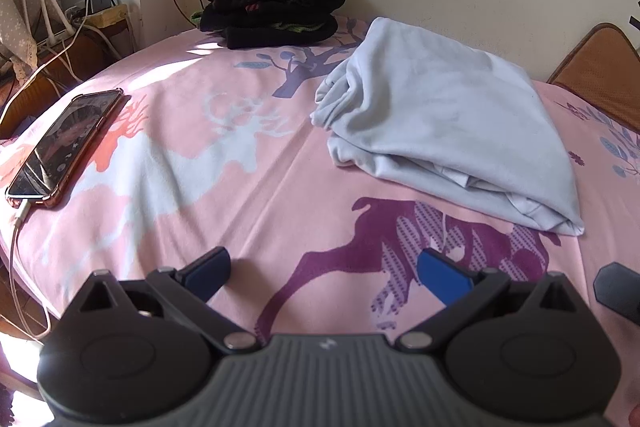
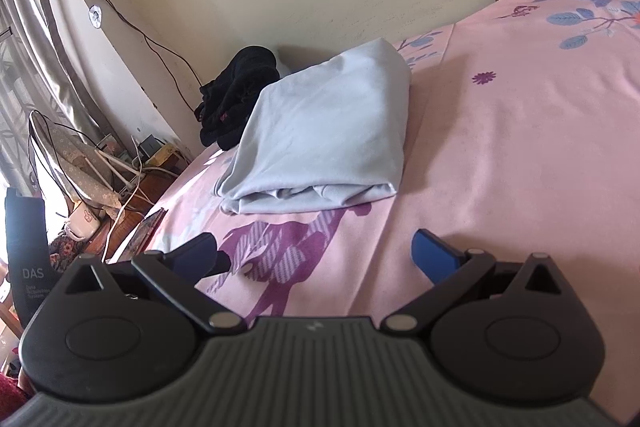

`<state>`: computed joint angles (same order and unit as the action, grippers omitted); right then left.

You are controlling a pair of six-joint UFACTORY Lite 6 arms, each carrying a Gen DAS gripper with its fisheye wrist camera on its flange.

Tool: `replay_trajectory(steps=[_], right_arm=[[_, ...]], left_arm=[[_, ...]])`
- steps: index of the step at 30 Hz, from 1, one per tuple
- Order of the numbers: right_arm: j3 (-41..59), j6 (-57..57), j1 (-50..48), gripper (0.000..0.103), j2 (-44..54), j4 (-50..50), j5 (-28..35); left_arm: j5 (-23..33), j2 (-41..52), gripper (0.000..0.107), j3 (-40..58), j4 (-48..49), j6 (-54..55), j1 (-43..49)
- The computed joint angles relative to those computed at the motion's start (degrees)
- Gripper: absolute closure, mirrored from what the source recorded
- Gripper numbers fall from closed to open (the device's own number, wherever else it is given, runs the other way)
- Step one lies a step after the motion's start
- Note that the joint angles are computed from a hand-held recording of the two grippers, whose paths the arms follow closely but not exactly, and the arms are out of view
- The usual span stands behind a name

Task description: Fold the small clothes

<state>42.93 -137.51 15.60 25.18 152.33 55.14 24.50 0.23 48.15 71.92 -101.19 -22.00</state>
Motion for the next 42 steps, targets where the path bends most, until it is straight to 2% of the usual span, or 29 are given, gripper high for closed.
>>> replay_trajectory(steps=[7,14,42], right_arm=[[-0.2,-3.4,2.2,0.0,-1.2,4.2,-3.0],[-2.2,-9.1,4.8,0.0,-3.2,14.1,-4.5],[-2.0,-9.7,5.7,0.0,-3.2,16.2,-5.7]], left_arm=[[-1.5,-1.0,0.004,-1.2,2.3,-2.2,0.7],[-1.9,-1.5,0.004,-1.7,3.3,-3.2,0.8],[-2.2,-1.8,0.004,-2.0,3.4,-3.0,0.9]])
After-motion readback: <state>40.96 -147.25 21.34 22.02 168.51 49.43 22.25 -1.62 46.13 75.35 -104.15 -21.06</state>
